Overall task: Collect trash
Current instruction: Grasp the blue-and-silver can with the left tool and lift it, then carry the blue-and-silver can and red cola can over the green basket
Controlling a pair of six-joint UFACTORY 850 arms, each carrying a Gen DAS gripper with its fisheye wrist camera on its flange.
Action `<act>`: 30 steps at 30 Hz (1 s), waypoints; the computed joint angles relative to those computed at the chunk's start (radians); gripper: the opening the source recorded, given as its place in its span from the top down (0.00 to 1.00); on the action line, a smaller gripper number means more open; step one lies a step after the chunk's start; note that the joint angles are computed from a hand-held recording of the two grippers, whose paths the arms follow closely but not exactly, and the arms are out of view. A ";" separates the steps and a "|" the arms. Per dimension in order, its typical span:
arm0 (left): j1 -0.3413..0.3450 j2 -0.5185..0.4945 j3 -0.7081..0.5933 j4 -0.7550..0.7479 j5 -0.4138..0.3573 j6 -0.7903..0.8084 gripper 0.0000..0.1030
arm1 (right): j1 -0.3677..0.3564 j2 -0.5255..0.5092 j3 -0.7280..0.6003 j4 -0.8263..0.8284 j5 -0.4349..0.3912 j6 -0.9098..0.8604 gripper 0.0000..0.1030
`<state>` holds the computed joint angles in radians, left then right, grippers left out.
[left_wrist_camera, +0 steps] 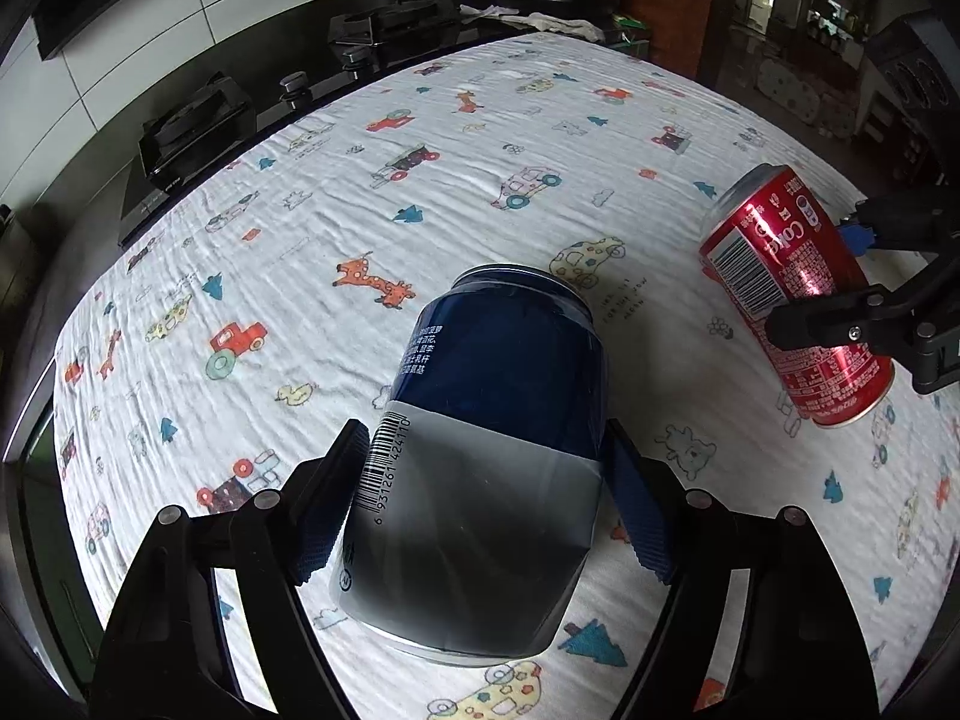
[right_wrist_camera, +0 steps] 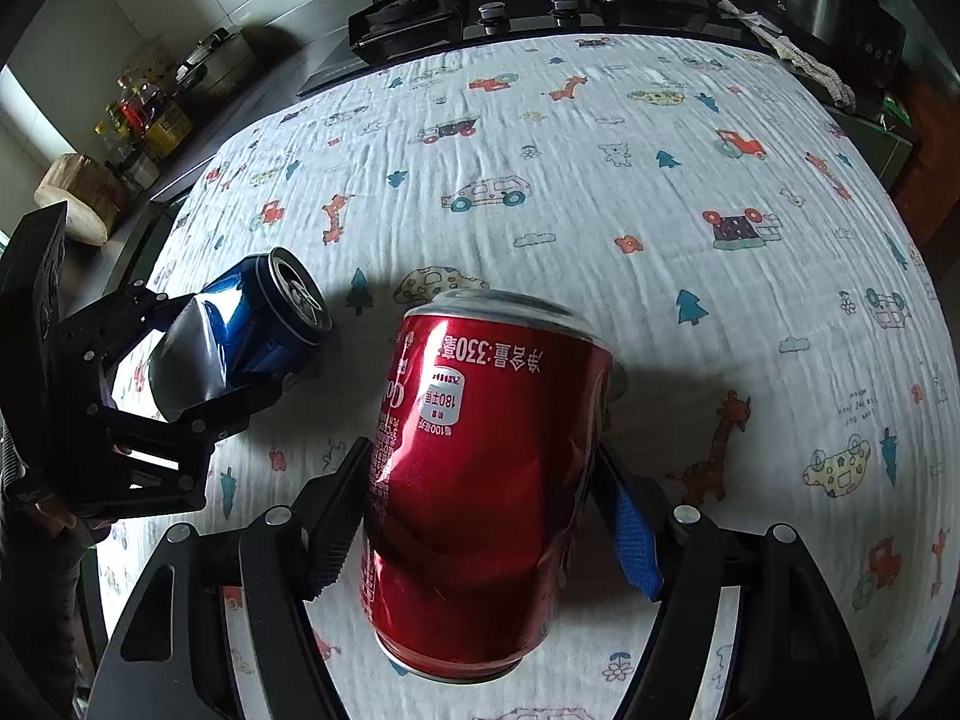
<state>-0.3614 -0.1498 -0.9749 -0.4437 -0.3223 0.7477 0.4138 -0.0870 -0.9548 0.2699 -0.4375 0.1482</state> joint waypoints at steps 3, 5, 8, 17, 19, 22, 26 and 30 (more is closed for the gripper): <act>0.015 0.033 0.027 -0.068 -0.001 0.036 0.26 | 0.014 0.010 0.007 0.014 0.003 -0.007 0.33; 0.029 0.064 0.051 -0.101 -0.002 0.055 0.26 | 0.027 0.014 0.006 0.017 0.004 -0.011 0.33; 0.059 0.119 0.093 -0.169 -0.010 0.107 0.26 | 0.053 0.018 -0.001 0.018 0.005 -0.014 0.33; 0.198 0.319 0.241 -0.260 -0.026 0.170 0.26 | 0.168 0.000 -0.049 0.030 0.012 -0.032 0.33; 0.247 0.366 0.271 -0.271 -0.033 0.178 0.26 | 0.199 -0.011 -0.070 0.021 0.012 -0.026 0.33; 0.342 0.435 0.312 -0.326 -0.063 0.228 0.26 | 0.243 -0.033 -0.107 0.030 0.012 -0.039 0.33; 0.492 0.516 0.361 -0.329 -0.099 0.241 0.26 | 0.303 -0.075 -0.169 0.059 0.013 -0.073 0.33; 0.647 0.560 0.390 -0.310 -0.132 0.243 0.26 | 0.362 -0.135 -0.249 0.128 0.012 -0.138 0.33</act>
